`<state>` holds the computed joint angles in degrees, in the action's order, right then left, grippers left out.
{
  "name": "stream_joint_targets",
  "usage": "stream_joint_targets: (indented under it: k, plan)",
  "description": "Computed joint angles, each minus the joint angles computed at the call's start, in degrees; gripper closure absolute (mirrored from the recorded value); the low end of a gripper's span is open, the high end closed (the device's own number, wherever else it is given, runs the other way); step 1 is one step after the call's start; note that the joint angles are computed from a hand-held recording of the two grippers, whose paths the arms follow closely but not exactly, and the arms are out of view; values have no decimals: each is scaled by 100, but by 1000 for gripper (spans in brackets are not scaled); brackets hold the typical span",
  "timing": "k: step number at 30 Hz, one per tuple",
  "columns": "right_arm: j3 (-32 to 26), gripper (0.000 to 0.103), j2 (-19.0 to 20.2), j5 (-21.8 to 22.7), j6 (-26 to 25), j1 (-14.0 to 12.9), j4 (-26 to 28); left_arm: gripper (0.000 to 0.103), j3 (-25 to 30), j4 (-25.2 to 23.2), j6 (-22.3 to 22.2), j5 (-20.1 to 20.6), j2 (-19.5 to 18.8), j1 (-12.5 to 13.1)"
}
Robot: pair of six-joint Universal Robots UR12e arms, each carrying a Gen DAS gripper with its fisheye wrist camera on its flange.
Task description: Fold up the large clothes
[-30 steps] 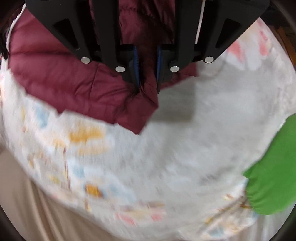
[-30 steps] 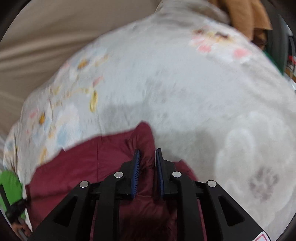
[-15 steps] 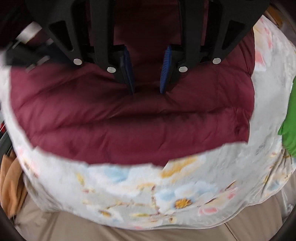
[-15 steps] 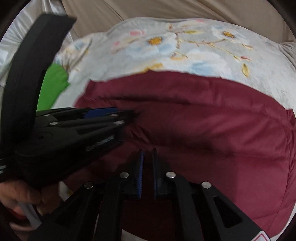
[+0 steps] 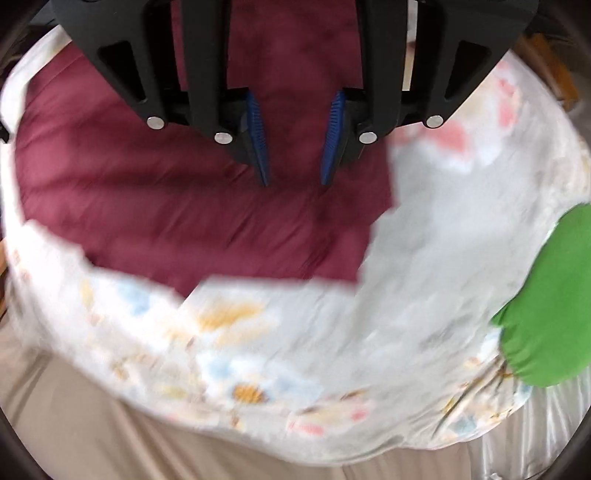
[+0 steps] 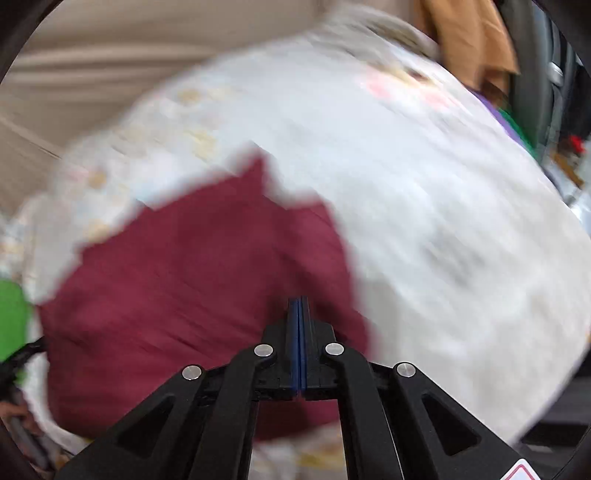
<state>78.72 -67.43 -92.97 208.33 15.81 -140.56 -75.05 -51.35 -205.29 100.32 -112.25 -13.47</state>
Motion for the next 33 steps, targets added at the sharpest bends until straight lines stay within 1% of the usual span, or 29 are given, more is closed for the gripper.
stream_joint_targets:
  k: [2,5,7,9,10,12,13,14,17,18,20,21,23,26,27,28,29,30,31,33]
  plan:
    - [-614,102,411,440,-519,115,-4,69,347,-14,111,-45,-227,-50]
    - [-1529,102,1035,918,-1157,259,316,67,911,-295,292,-170,-654,-141]
    - [-2003,102,1353,1070,-1457,388,633,67,1201,-582,306,-247,-888,-170]
    - [-2414,102,1653,1139,-1786,468,929,64,1358,-682,314,1,-1062,-249]
    - [-2397,102,1675,1062,-1895,504,937,63,1410,-687,378,143,-1129,-274]
    - [-2400,103,1715,895,-1768,465,934,56,1430,-696,419,297,-1188,-300]
    - [-2305,103,1680,823,-1666,432,852,54,1403,-685,430,296,-1186,-291]
    - [-2227,103,1671,723,-1436,359,741,51,1405,-674,438,279,-1204,-276]
    - [-1693,103,1446,569,-635,101,325,49,1355,-632,487,211,-1203,-255]
    - [-1625,103,1415,489,-478,50,304,49,1362,-622,502,208,-1217,-253]
    - [-1560,103,1379,479,-305,-5,329,49,1387,-626,499,232,-1248,-263]
    - [-1587,103,1377,429,-306,-1,403,49,1404,-635,497,284,-1264,-277]
    - [-1616,103,1318,158,-272,58,497,49,1410,-641,499,360,-1276,-297]
    - [-1334,103,1099,-13,-53,67,131,49,1387,-595,542,429,-1278,-311]
    - [-1257,103,1057,-83,-45,50,144,49,1374,-565,560,460,-1278,-317]
    - [-1207,103,1036,-90,-56,21,261,49,1364,-539,567,490,-1279,-325]
    - [-1144,103,1037,111,-78,-52,385,48,1354,-502,570,508,-1280,-330]
    - [-1067,103,1025,326,-103,-103,358,48,1354,-491,572,507,-1281,-330]
    - [-1071,103,1032,411,-140,-130,391,48,1346,-468,570,484,-1277,-323]
    - [-1264,103,1034,156,-68,-79,726,48,1308,-475,558,319,-1225,-274]
